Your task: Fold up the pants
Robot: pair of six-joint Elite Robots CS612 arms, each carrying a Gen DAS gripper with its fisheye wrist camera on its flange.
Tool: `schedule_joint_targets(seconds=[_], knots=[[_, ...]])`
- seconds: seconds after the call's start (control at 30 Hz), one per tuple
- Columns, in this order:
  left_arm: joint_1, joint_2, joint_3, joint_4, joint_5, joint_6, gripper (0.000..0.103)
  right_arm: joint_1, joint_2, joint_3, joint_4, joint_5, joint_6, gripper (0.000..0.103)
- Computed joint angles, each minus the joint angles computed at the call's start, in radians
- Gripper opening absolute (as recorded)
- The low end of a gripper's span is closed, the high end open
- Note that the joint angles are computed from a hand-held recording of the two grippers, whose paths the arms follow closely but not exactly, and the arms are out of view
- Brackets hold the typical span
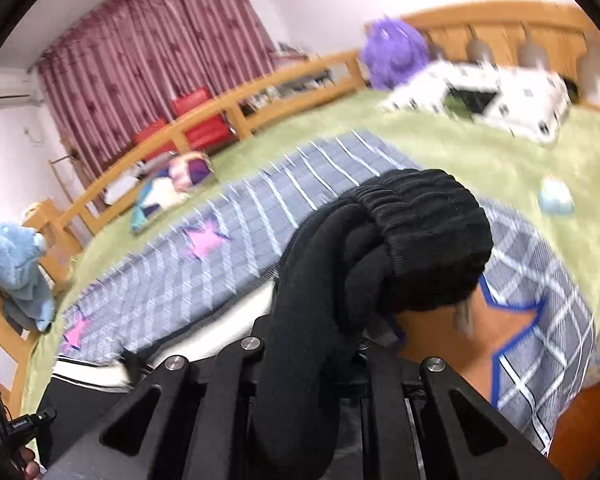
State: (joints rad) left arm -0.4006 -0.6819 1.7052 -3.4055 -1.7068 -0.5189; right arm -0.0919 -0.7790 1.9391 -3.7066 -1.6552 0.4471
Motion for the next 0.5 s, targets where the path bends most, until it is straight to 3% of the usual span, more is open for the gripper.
schedule_joint_targets(seconds=[0.13,0.3,0.4,0.5], knots=[[0.014,-0.036,0.022,-0.018,0.015,0.008,0.010,0.034,-0.032,-0.023,-0.028,0.002,-0.026,0.012],[0.041,-0.082,0.077,-0.027,0.114,0.031,0.010,0.060,-0.035,-0.049,-0.083,0.114,-0.046,0.012],[0.067,-0.075,0.087,0.012,0.123,0.037,0.011,0.070,-0.006,-0.069,-0.050,0.142,-0.061,0.012],[0.085,-0.050,0.080,0.115,0.096,0.030,0.017,0.078,0.030,-0.088,0.058,0.102,-0.068,0.014]])
